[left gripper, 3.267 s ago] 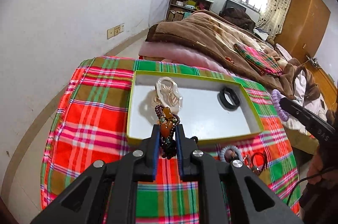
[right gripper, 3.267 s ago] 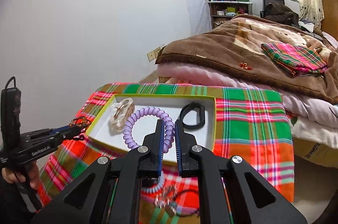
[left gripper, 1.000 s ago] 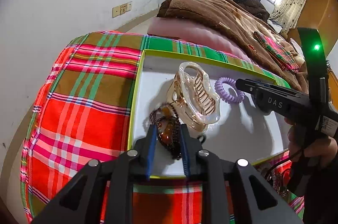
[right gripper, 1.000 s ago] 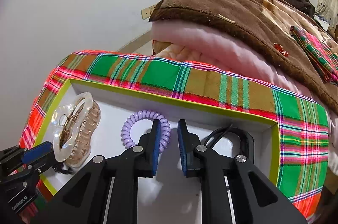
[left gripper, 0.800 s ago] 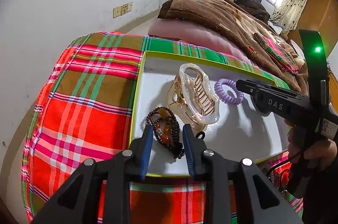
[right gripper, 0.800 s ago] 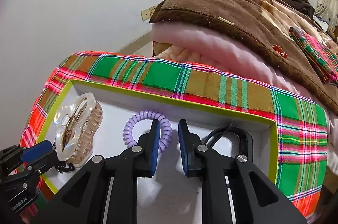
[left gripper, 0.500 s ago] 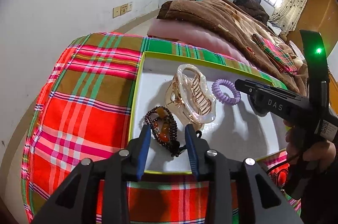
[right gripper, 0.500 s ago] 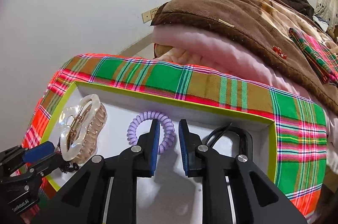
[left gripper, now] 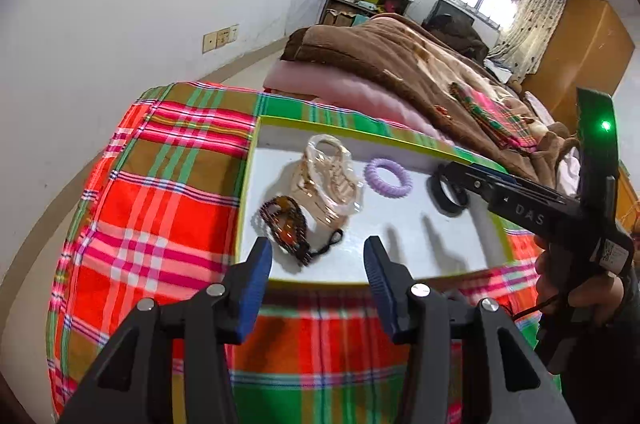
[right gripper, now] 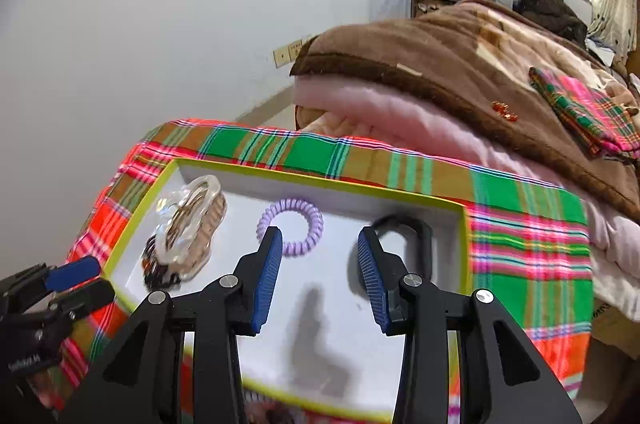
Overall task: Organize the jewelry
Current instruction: 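Withdraw both grippers from the tray toward the remaining jewelry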
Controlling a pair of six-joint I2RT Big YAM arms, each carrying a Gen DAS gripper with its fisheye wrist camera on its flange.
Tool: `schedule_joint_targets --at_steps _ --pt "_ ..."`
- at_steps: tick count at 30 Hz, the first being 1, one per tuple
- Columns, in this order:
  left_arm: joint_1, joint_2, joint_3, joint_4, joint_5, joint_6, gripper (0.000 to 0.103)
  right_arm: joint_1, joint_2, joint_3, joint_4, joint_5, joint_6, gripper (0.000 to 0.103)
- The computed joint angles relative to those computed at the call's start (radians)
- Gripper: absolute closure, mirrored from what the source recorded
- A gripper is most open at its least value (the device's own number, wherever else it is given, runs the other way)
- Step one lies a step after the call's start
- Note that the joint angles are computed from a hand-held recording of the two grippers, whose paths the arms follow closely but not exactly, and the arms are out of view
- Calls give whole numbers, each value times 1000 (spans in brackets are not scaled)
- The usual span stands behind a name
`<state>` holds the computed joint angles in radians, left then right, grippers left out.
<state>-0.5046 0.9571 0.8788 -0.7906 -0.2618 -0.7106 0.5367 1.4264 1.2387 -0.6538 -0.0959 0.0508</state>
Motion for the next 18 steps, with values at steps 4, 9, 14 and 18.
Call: schedule_joint_targets --at_steps 4,9,14,18 --pt "-48 -16 -4 5 -10 0 53 -25 -92 -82 11 -20 -17 62" --pt "-96 -20 -7 20 -8 -3 53 -76 -212 -197 26 -51 -25 62" --pt "-136 -10 -21 49 13 -21 53 -149 -304 -312 23 -64 -9 62" --pt "-160 2 -29 65 26 -41 53 -176 -330 -369 3 -45 -20 62"
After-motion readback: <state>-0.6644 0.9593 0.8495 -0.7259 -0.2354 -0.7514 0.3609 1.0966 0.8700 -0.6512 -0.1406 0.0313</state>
